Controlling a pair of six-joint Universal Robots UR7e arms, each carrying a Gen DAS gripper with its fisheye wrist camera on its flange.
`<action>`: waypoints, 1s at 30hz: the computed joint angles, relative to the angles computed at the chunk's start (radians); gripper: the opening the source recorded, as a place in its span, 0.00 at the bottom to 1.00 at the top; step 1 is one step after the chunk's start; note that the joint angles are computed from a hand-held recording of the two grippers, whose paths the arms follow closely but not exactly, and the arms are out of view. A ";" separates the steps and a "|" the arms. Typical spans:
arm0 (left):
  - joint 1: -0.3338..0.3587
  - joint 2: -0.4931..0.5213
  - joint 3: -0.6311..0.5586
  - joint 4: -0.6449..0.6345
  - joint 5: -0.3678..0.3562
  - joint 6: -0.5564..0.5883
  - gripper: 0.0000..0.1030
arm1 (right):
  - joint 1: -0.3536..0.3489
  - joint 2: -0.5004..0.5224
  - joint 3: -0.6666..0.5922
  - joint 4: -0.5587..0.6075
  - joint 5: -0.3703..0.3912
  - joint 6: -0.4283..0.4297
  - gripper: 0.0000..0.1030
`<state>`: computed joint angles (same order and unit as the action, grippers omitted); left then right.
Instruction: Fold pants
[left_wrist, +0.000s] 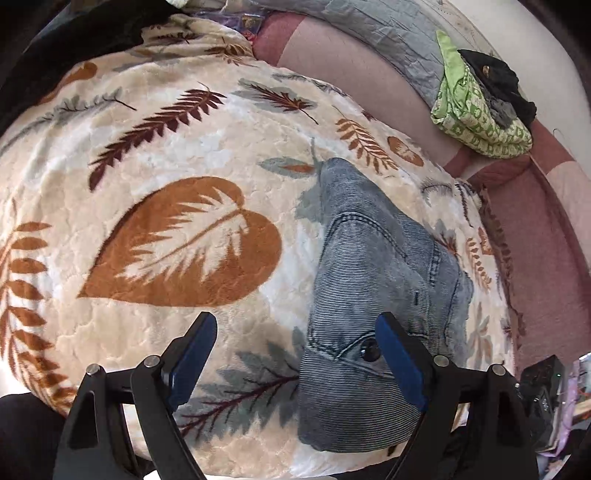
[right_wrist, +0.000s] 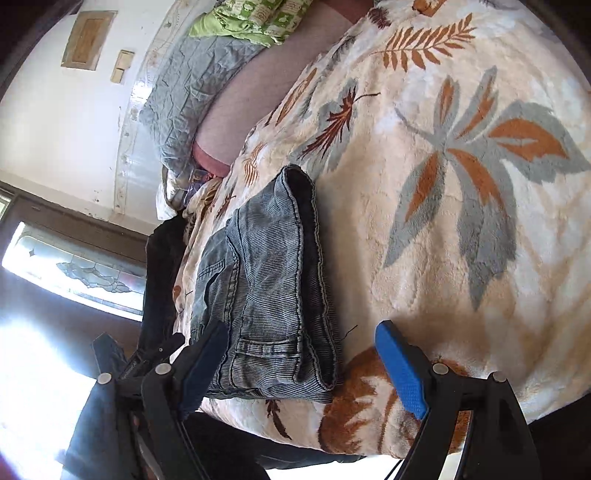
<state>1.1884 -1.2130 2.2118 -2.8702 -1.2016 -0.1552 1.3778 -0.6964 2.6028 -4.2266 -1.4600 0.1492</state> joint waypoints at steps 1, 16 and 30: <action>0.010 0.008 -0.014 0.011 -0.042 0.003 0.85 | 0.006 -0.033 -0.008 0.061 -0.004 0.006 0.82; 0.055 0.152 -0.144 0.073 -0.200 0.087 0.85 | 0.024 -0.187 -0.233 0.658 0.006 0.041 0.82; -0.101 0.081 -0.059 -0.060 0.009 0.279 0.25 | 0.297 -0.205 -0.320 0.716 -0.328 -0.076 0.17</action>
